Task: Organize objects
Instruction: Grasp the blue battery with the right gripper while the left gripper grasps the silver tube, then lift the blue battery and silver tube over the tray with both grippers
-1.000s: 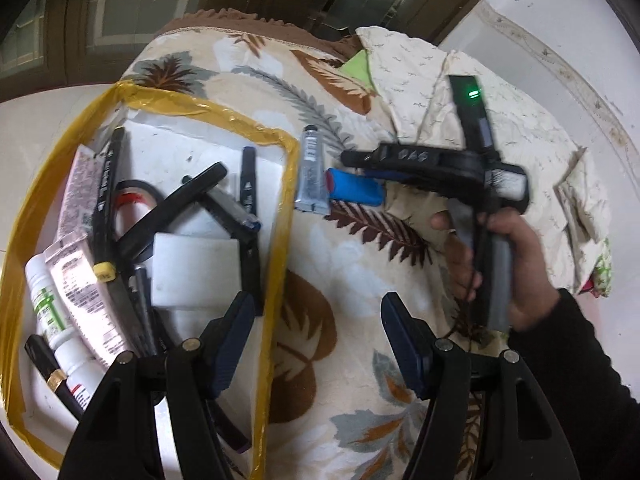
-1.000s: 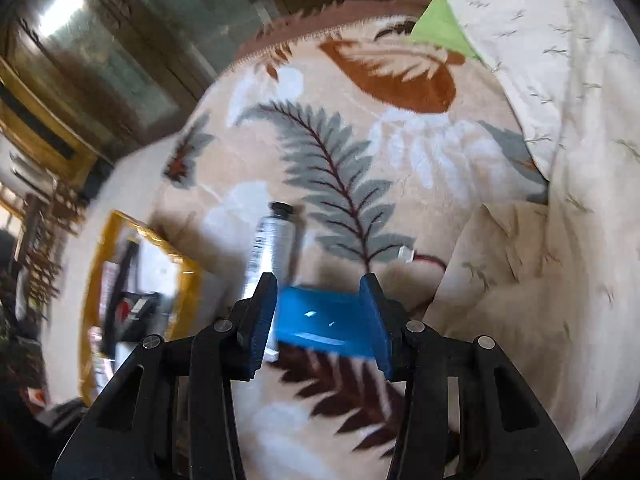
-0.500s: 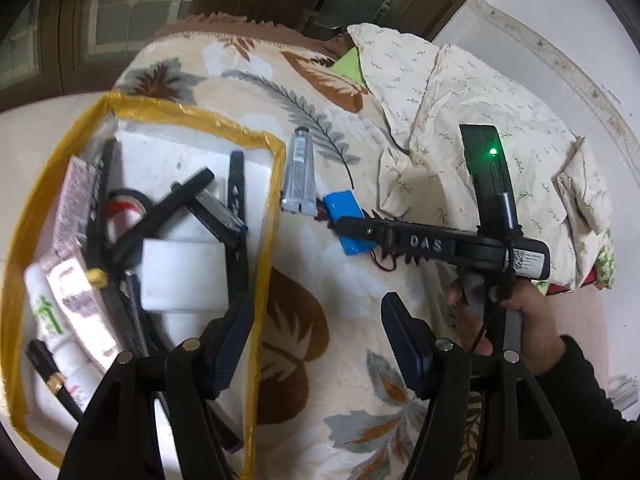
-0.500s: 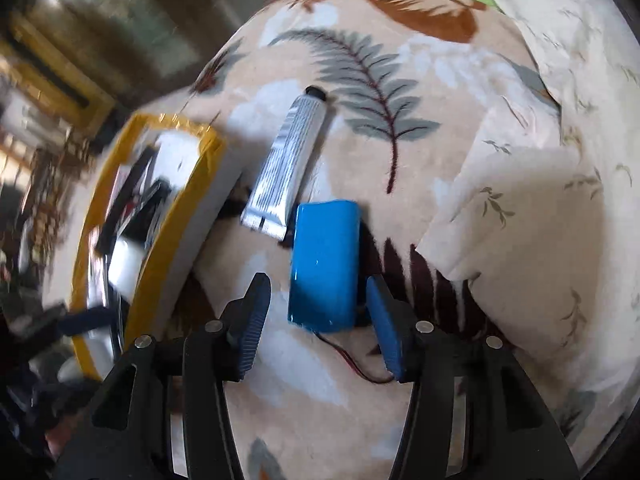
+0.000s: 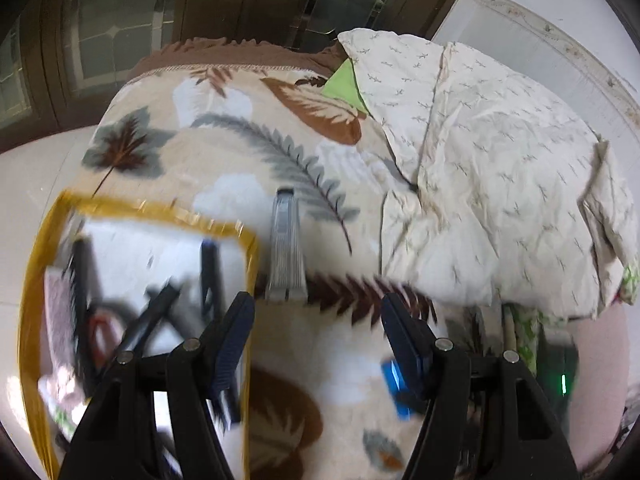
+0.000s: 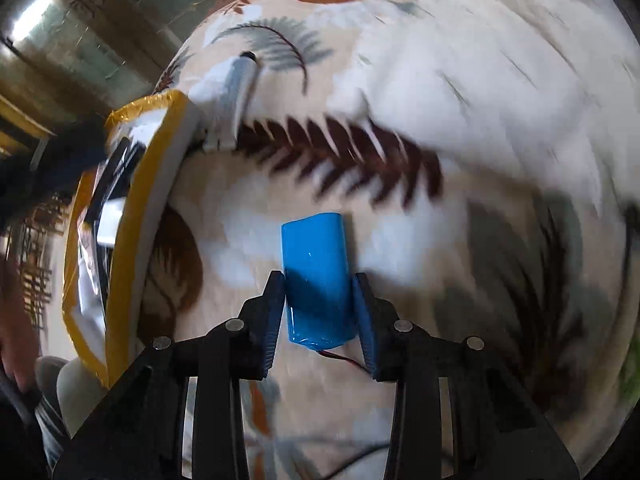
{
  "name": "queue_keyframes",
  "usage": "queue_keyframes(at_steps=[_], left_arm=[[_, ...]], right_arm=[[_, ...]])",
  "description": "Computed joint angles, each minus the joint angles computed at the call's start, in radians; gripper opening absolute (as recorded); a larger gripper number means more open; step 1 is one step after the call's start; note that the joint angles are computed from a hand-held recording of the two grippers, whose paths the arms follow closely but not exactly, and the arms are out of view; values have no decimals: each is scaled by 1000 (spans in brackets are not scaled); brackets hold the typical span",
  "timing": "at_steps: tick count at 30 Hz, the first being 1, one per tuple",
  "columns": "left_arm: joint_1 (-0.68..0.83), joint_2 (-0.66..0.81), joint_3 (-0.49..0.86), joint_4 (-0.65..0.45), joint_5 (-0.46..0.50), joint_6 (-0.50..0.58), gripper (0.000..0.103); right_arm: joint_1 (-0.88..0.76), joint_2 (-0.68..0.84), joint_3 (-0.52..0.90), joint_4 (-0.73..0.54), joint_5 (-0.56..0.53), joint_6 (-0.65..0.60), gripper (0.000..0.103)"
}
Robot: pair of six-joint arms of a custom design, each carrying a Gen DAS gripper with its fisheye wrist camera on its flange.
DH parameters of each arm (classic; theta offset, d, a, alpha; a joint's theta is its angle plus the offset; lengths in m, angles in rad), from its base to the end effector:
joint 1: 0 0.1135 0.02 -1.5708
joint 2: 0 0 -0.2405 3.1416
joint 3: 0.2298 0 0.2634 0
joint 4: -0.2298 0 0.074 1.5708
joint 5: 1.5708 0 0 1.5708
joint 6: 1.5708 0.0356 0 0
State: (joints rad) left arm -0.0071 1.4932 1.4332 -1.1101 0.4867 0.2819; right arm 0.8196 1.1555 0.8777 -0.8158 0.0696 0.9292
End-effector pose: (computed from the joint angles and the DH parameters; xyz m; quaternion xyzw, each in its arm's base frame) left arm 0.3020 -0.0188 0.3007 0.1844 0.9343 -0.2075 0.2237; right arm 0.1631 0.1711 0.2236 0.0614 0.9692 0.1595 0.1774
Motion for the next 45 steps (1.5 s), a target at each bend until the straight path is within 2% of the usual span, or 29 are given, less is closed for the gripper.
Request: queue_keyframes(at_steps=[3,4,7,12,16,18,20,21,23,29,31,34,37,42,43,45], left_arm=[[-56,94,70,15,-60,-61,64],[-83,127,96,23,-96,-74,64],[-135,193,140,56,-155,-106,64],[-196,293,207,81,-236,-133,47],[-238,382,262,63,-357,-141,39],[-241,385,266,63,-360,-136,26],[-234,387,272,37,-306,-129,26],[-243,380,264,35,-311,-122,26],[-264,334,209,64,-333,-89,26],[-243,146,13,39,-265,13,26],[-196,41,-69,-1,-204,66,26],[-137,-112,-193,-44,-202,127,26],[-30,-225,-278,-117,-135,201,26],[109,-338,-329,-229,-84,294,26],[150,-360,-332,-263,-69,341,26],[223,-384,-322,-318,-50,405,26]], right_arm=[[15,-23,-32,23,0,14,34],[3,-10,-35,39,-22,14,34],[20,41,-2,15,5,-8,34],[-10,16,-37,45,-34,-22,34],[-36,-23,-56,33,-69,-32,34],[-38,-22,-55,28,-70,-35,34],[-40,-25,-56,26,-72,-38,34],[-45,-26,-59,29,-78,-38,34],[-51,-16,-57,39,-85,-36,34],[-67,-53,-90,54,-102,-27,34],[-71,-62,-97,57,-107,-31,34],[-74,-84,-118,68,-107,-34,34],[-58,-101,-126,64,-89,-31,34],[-10,-91,-132,76,-23,-16,34],[7,-92,-127,65,-5,4,34],[34,-8,-21,23,16,24,34]])
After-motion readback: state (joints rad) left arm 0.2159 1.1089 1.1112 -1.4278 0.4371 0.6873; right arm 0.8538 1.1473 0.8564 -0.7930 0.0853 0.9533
